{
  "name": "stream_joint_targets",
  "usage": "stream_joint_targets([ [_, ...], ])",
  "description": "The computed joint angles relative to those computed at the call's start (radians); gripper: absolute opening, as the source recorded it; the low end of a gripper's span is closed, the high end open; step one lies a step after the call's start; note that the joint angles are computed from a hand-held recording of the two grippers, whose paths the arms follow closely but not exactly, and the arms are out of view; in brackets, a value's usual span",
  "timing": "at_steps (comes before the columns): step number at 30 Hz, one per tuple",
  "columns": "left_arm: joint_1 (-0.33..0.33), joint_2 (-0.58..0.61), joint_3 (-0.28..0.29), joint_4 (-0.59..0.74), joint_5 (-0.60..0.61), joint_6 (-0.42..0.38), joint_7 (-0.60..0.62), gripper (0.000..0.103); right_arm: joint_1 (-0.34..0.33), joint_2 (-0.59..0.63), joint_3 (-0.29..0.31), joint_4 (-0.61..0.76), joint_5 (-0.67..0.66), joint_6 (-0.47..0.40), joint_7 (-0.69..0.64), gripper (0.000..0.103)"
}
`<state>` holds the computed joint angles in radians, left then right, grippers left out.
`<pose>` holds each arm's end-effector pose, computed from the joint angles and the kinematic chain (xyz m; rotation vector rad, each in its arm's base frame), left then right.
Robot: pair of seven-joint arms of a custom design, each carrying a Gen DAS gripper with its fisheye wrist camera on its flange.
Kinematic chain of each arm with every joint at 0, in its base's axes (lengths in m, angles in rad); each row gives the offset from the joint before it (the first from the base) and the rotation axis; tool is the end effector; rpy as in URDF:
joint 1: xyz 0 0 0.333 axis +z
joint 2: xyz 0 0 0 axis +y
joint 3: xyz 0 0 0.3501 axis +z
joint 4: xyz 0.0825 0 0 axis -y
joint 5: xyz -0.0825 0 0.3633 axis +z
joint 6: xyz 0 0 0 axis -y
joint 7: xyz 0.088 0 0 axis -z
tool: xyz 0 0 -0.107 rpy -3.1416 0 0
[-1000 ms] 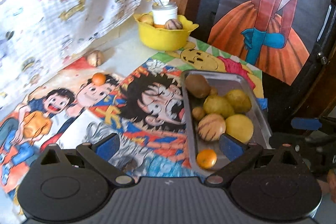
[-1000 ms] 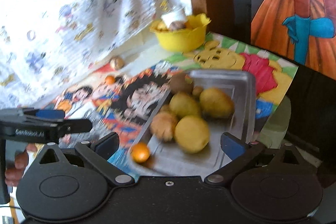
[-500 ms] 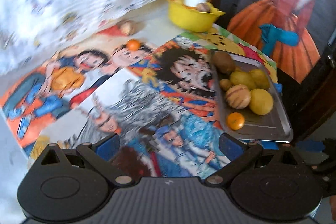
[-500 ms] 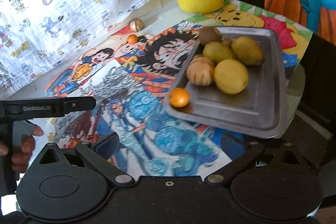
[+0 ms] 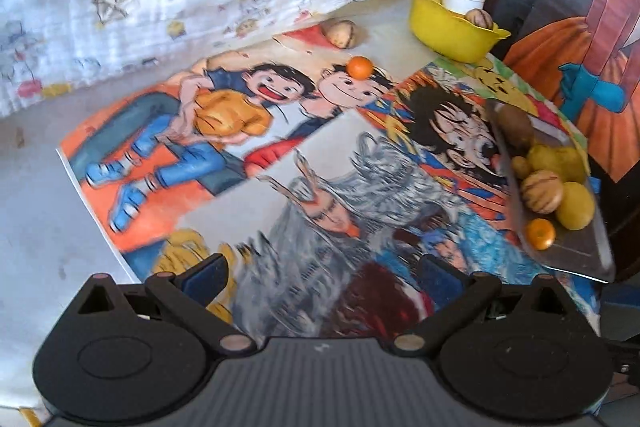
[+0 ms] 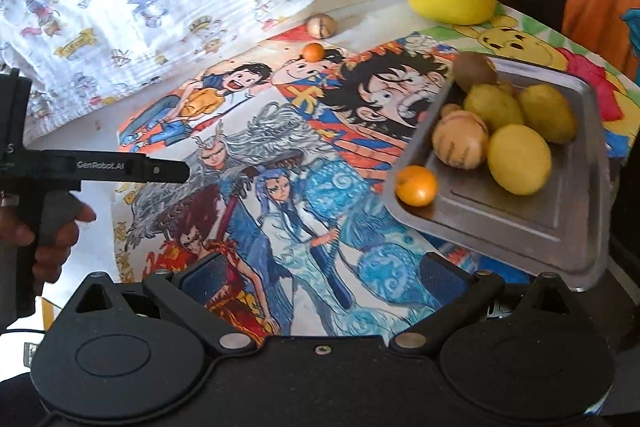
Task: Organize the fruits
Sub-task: 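Withdraw both tools from the tray toward the loose fruits by the cloth, then grasp the small orange kumquat with the left tool while the right tool grasps the striped pepino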
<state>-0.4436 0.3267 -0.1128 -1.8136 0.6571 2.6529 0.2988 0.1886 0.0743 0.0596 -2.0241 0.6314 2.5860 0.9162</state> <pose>0.5619 -0.3592 0.4586 -2.1073 1.6781 -0.7630 0.5746 0.1336 0.5081 -2.1089 1.3375 -0.1788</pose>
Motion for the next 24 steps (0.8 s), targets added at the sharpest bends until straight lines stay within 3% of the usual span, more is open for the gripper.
stream_joint_targets([
  [14, 0.017, 0.065, 0.041, 0.132, 0.063, -0.036, 0.045, 0.103, -0.013, 0.134, 0.040, 0.246, -0.002, -0.029, -0.021, 0.102],
  [24, -0.016, 0.135, 0.124, 0.206, 0.189, 0.082, -0.032, 0.103, -0.051, 0.377, 0.088, 0.641, -0.024, -0.066, 0.061, 0.102],
])
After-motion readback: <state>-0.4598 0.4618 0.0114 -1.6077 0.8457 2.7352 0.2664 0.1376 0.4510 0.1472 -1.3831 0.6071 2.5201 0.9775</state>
